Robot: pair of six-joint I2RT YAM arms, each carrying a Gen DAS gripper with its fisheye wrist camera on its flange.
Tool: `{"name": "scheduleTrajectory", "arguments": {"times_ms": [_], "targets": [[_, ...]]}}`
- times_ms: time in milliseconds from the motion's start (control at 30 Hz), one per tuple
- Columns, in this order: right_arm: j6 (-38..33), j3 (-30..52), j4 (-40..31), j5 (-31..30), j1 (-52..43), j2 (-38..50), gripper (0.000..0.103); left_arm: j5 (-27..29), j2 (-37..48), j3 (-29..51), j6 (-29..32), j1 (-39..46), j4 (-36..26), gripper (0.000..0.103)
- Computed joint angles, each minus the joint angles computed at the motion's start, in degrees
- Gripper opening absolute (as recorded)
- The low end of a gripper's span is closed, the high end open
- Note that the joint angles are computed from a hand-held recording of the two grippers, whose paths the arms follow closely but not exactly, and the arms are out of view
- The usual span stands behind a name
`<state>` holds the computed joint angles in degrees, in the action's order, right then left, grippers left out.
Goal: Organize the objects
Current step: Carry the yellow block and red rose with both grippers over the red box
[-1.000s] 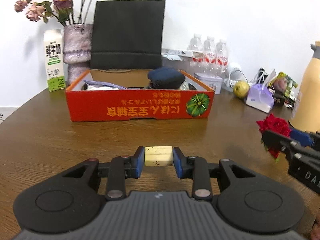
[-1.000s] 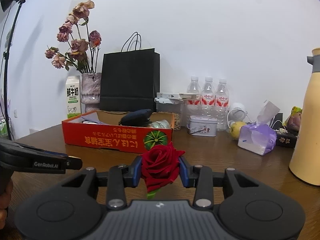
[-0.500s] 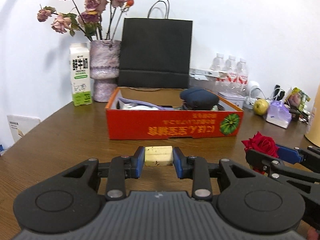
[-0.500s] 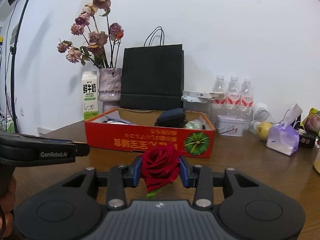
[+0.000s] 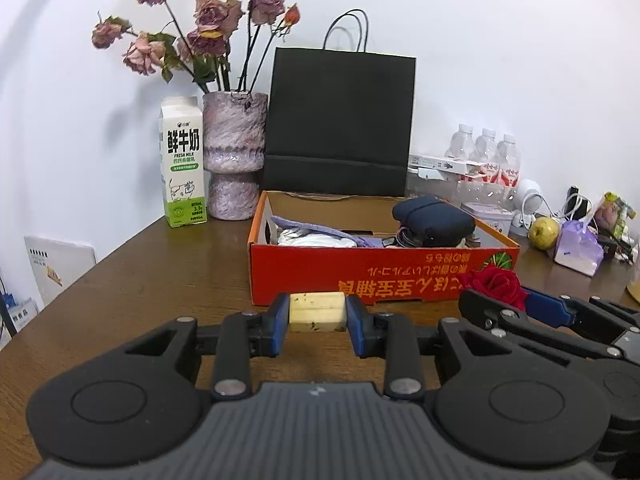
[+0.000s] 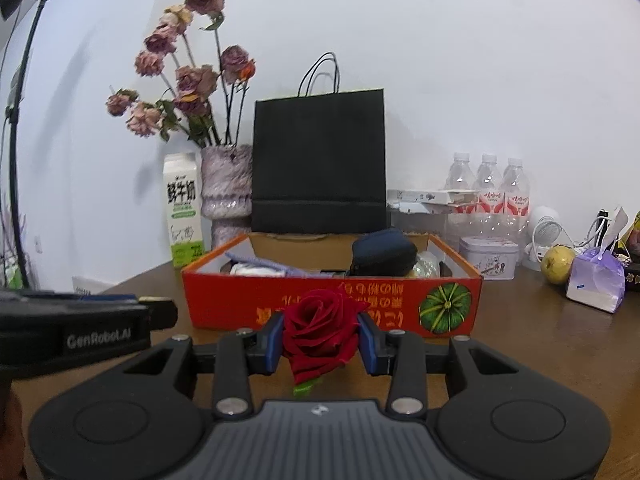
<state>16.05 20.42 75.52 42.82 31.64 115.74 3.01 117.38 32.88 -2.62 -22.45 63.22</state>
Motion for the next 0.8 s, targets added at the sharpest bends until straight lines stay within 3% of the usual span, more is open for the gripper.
{"name": "scheduleTrajectory", "arguments": {"times_ms": [367, 800], "targets": [[-2.6, 4.6, 1.6, -2.3, -4.2, 1.1, 0.037, -0.4, 0.1, 7.4, -1.9, 0.5, -6.8, 0.031], [-8.1, 12.9, 2.5, -12.4, -12.9, 4.1, 0.037, -0.5, 4.2, 19.7, -3.5, 0.8, -13.7, 0.031]]}}
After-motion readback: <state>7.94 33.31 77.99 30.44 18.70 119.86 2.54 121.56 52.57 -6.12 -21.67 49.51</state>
